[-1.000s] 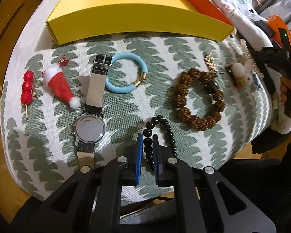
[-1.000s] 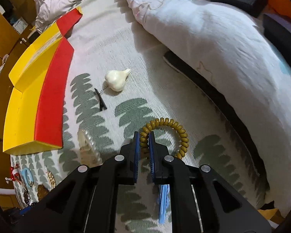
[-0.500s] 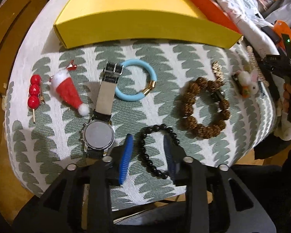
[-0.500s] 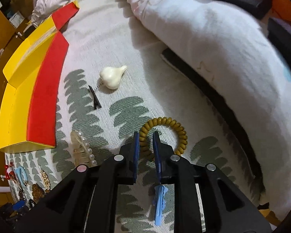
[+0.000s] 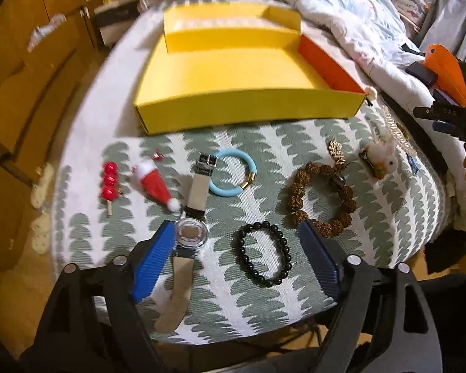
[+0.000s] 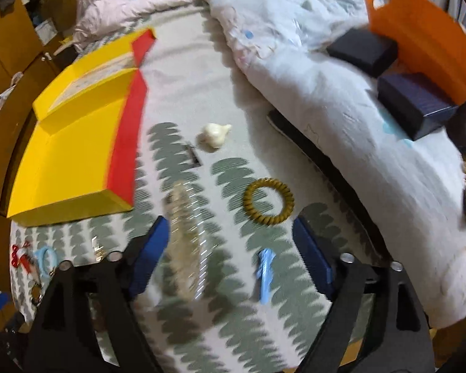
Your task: Organize jewelry
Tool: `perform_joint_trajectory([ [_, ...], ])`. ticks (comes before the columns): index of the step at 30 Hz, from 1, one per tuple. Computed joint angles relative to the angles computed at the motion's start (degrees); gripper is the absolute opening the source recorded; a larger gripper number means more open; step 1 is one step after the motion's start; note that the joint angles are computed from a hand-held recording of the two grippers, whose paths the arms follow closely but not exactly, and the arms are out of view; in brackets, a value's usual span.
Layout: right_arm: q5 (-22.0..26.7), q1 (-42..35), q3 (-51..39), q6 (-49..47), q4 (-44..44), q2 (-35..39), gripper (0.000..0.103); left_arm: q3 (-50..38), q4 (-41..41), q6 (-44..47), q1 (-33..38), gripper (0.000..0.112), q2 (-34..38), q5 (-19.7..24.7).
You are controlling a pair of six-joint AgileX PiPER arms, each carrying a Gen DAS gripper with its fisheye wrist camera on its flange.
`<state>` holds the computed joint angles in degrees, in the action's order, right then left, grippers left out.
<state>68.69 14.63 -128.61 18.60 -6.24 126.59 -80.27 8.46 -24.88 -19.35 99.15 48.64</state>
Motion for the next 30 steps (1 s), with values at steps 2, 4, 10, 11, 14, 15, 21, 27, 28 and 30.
perform_joint_trajectory([
  [2, -2.0, 2.0, 5.2, 1.2, -1.6, -3.5, 0.09, 3.3, 6.0, -6.4, -2.2, 0.086, -2.5, -1.8],
  [4, -4.6, 4.6, 12.3, 3.7, -3.6, -8.1, 0.094, 6.7, 10.7, -11.4, -3.8, 0.093, -5.1, -3.8],
  [10, -14.3, 12.6, 32.9, 12.4, -9.2, -20.3, 0.098, 13.2, 22.8, -25.5, -6.9, 0.095, -9.6, -4.7],
  [11, -15.5, 13.5, 34.9, 12.9, -9.2, -21.3, 0.098, 13.2, 24.6, -27.2, -7.6, 0.095, -9.6, -4.0],
  [14, -18.0, 16.7, 40.4, 16.1, -11.2, -24.3, 0.098, 12.9, 29.4, -30.6, -9.6, 0.097, -9.5, -1.4],
  [15, -18.9, 17.8, 42.2, 18.0, -12.6, -25.4, 0.098, 13.0, 30.2, -31.5, -10.0, 0.097, -9.6, -1.2],
  [21, -19.8, 21.0, 46.0, 26.5, -20.1, -26.9, 0.1, 13.3, 33.8, -35.0, -11.6, 0.097, -9.5, -0.1],
  [27, -20.7, 22.6, 48.7, 30.2, -22.5, -26.7, 0.1, 12.2, 30.2, -32.6, -10.5, 0.097, -7.9, -1.0],
  [28, -20.7, 23.0, 49.1, 31.3, -23.4, -26.8, 0.1, 12.0, 30.6, -32.9, -10.8, 0.097, -7.7, -0.7],
  [30, -20.8, 23.7, 50.3, 34.2, -25.5, -27.4, 0.1, 12.0, 31.3, -33.6, -11.1, 0.097, -7.6, -0.3],
])
